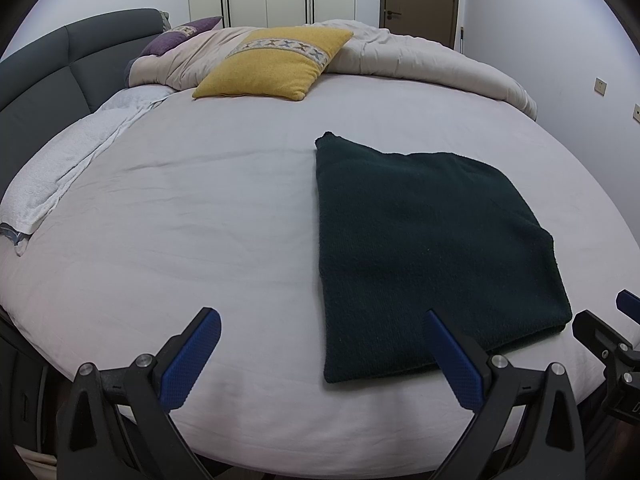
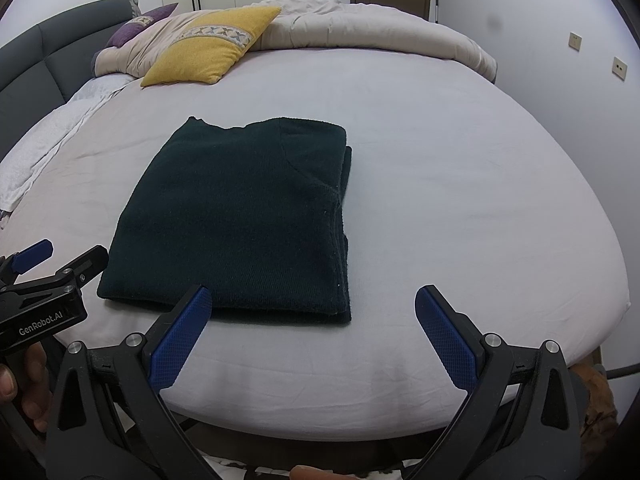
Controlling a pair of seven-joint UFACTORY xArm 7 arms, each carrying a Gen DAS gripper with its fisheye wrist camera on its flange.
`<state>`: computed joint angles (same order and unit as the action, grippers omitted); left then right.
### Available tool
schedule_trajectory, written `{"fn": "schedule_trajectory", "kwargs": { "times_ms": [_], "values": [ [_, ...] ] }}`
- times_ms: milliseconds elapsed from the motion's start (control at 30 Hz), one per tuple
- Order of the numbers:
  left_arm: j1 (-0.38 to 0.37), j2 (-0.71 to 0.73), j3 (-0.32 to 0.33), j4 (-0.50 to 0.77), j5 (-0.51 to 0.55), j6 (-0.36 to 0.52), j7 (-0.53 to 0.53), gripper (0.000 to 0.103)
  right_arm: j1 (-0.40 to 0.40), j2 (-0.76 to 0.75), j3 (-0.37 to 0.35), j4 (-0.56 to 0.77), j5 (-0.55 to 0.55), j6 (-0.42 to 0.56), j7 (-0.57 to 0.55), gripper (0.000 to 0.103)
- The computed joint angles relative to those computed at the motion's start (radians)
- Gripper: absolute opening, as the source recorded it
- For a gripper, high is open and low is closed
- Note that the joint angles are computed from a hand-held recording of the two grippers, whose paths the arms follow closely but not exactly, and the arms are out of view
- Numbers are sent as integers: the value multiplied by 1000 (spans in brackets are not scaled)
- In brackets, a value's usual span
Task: Fold small clothes
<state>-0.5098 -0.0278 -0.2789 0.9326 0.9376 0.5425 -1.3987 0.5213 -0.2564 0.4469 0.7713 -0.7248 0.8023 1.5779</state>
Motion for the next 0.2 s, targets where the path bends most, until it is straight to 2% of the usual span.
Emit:
{"fn": "schedule_trajectory", "kwargs": {
  "times_ms": [200],
  "values": [
    [5, 0, 5, 1, 1, -1, 11, 103, 1, -3, -1, -4, 1, -3, -1, 103]
  ]
}}
